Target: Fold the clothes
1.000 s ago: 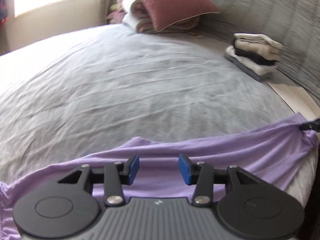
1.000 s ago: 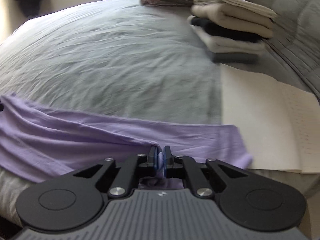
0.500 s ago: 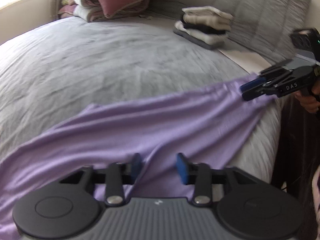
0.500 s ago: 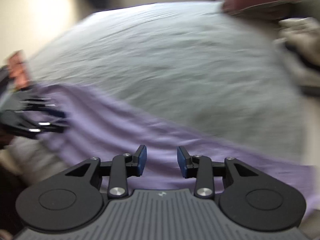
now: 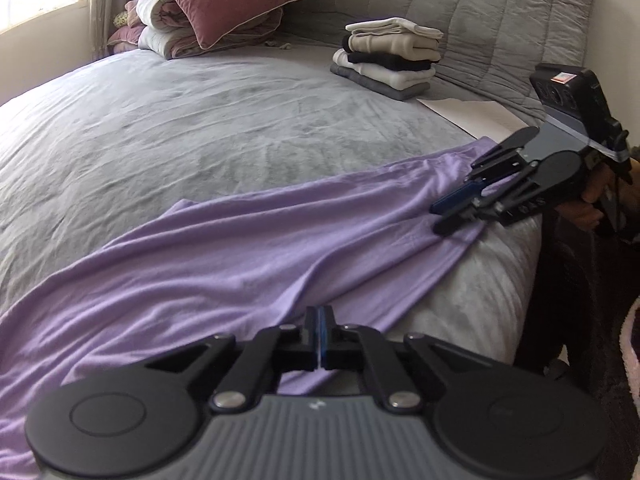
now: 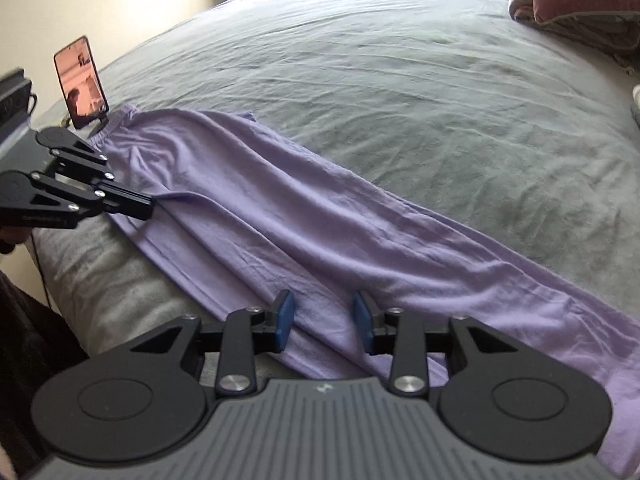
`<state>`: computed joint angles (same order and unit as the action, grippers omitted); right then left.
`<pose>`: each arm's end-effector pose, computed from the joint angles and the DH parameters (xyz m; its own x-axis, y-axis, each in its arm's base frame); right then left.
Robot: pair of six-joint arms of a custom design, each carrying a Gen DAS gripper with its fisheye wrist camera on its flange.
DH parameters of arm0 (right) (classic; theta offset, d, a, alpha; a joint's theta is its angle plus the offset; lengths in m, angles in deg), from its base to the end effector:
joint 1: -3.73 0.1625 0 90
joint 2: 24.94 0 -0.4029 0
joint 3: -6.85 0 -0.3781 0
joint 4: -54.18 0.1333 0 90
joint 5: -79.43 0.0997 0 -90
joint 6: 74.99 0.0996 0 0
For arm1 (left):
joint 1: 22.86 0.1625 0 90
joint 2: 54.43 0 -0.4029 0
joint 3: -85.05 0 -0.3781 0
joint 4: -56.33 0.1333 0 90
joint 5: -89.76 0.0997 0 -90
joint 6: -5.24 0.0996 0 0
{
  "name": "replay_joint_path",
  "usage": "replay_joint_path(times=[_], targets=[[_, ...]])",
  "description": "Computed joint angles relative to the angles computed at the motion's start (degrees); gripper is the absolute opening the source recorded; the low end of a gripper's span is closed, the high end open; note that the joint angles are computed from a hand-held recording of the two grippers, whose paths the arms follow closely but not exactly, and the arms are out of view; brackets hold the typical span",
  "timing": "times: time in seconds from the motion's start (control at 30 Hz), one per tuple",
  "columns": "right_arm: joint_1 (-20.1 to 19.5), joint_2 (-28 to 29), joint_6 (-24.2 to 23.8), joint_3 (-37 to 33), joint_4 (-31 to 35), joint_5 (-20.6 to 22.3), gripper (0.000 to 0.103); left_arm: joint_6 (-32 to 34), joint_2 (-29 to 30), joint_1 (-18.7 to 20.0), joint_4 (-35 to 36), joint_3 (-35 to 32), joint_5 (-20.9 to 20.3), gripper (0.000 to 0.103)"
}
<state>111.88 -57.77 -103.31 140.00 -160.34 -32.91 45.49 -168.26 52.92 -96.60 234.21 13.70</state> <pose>0.2151 -0.3499 -0.0342 -0.6817 -0.5345 0.4997 -0.6901 0.6966 -0.1964 0.0840 -0.3089 0.2729 -0.5983 0.6544 -0.4623 0.7917 0.5715 -0.2157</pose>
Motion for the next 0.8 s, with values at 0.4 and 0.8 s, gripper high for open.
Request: replay_joint_path(times=[0.4, 0.8], targets=[[1.44, -4.05, -1.15, 2.98, 4.27, 3.75, 0.002, 1.53, -1.29, -2.10, -7.16, 3.34, 4.49, 0.033], [0.77, 1.09, -2.87, -1.39, 0.86, 0.08, 0.030, -0.02, 7.30, -2.25, -15.69, 2.59, 7.64, 0.021]])
